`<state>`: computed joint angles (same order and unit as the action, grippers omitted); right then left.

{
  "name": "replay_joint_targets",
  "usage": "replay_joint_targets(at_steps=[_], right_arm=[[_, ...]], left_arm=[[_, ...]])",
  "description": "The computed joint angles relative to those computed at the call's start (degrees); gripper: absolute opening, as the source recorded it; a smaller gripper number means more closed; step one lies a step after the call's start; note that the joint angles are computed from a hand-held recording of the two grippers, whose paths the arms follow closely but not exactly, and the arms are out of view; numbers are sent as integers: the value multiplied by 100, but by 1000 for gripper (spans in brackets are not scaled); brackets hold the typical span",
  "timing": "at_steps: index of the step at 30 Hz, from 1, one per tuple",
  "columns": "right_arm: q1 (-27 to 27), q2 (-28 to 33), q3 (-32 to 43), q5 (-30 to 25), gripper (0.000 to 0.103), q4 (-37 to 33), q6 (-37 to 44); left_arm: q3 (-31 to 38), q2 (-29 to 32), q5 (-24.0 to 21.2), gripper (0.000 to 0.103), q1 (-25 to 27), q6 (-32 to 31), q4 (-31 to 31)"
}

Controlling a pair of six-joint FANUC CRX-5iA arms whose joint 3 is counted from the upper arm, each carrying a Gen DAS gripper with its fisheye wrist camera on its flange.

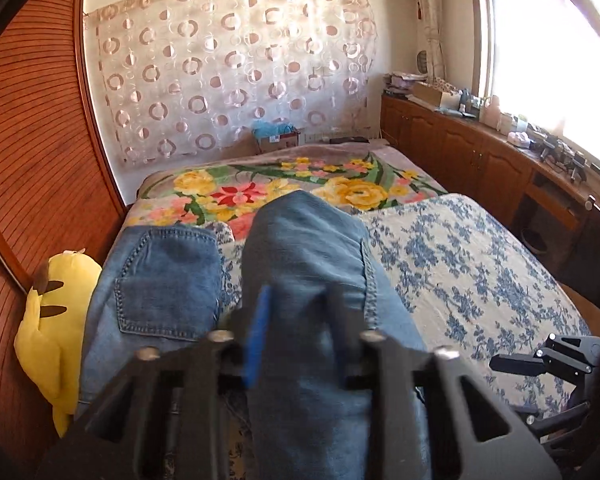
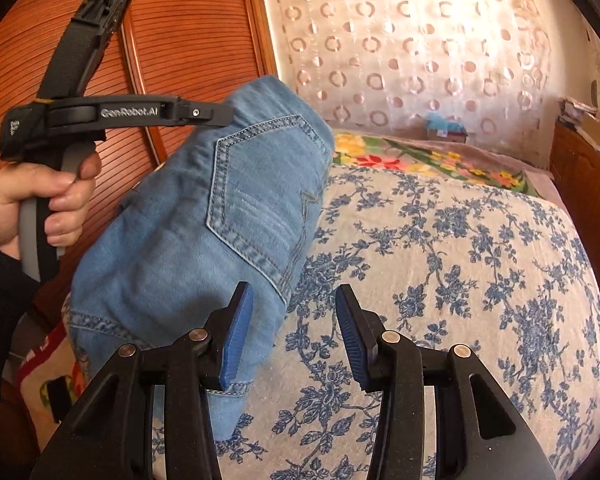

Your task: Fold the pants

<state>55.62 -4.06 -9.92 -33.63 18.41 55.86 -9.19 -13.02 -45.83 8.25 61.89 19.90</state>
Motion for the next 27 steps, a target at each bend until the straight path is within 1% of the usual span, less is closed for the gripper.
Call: replay_joint_targets(at_steps=[1, 2, 5, 8, 10, 12, 15, 17, 18, 20, 22, 24, 25, 27], right_arm=[[-2, 10, 9, 11, 43, -49, 19], [-1, 20, 16, 27, 43, -87, 32], [28, 61, 41, 53, 43, -109, 45], [42, 143, 134, 80, 43, -193, 175], [49, 229, 228, 109, 43, -255, 308], [45, 355, 349, 148, 43, -310, 433], [37, 531, 528, 147, 43, -336, 493], [29, 577, 583, 157, 43, -356, 500], [34, 580, 573, 173, 43, -302, 456], [41, 575, 548, 187, 43, -230, 416], [29, 556, 522, 206, 43, -245, 423], [10, 537, 516, 215, 43, -342, 491], [-17, 554, 544, 217, 43, -429, 567], [-60, 588, 629, 189, 43, -664, 763]], left_arm=[[-19, -11, -13, 5, 4, 2, -67], [-81, -42, 22, 2, 29, -60, -66], [-131, -61, -5, 0, 130, -56, -166], [-93, -8, -104, 0, 270, 187, -514], [-147, 27, -189, 0, 381, 216, -516], [-299, -36, -157, 0, 505, 132, -329], [-565, -209, -71, 1, 708, -156, 263], [-561, -241, -74, 15, 709, -241, 399], [-587, -267, -57, 19, 727, -344, 505], [-671, -314, 24, 43, 766, -608, 836], [-687, -321, 54, 48, 773, -695, 1049], [-631, -232, -35, 51, 799, -851, 1309], [-582, -164, -68, 52, 772, -869, 1367], [-414, -20, -114, 53, 691, -788, 1274]])
